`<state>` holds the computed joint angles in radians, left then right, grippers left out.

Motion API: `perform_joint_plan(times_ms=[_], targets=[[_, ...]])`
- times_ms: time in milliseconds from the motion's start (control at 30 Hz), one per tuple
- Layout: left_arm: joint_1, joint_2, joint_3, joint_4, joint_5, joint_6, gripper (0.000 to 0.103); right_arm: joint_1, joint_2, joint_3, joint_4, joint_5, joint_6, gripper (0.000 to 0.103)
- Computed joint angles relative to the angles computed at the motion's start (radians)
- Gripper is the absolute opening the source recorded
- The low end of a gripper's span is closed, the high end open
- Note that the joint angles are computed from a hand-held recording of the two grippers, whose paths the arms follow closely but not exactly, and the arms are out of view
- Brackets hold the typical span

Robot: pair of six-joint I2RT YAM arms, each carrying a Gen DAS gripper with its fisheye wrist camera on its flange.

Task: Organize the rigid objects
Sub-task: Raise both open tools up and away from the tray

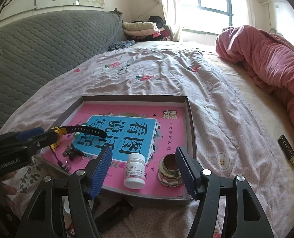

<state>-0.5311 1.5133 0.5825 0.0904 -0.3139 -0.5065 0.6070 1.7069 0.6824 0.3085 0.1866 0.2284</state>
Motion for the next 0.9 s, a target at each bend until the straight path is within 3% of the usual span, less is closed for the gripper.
perform_joint_plan(times_ms=[900], targets=[[-0.063, -0.053, -0.025, -0.060, -0.024, -0.030, 0.052, 0.018, -0.046, -0.047, -0.002, 0.049, -0.025, 0.073]])
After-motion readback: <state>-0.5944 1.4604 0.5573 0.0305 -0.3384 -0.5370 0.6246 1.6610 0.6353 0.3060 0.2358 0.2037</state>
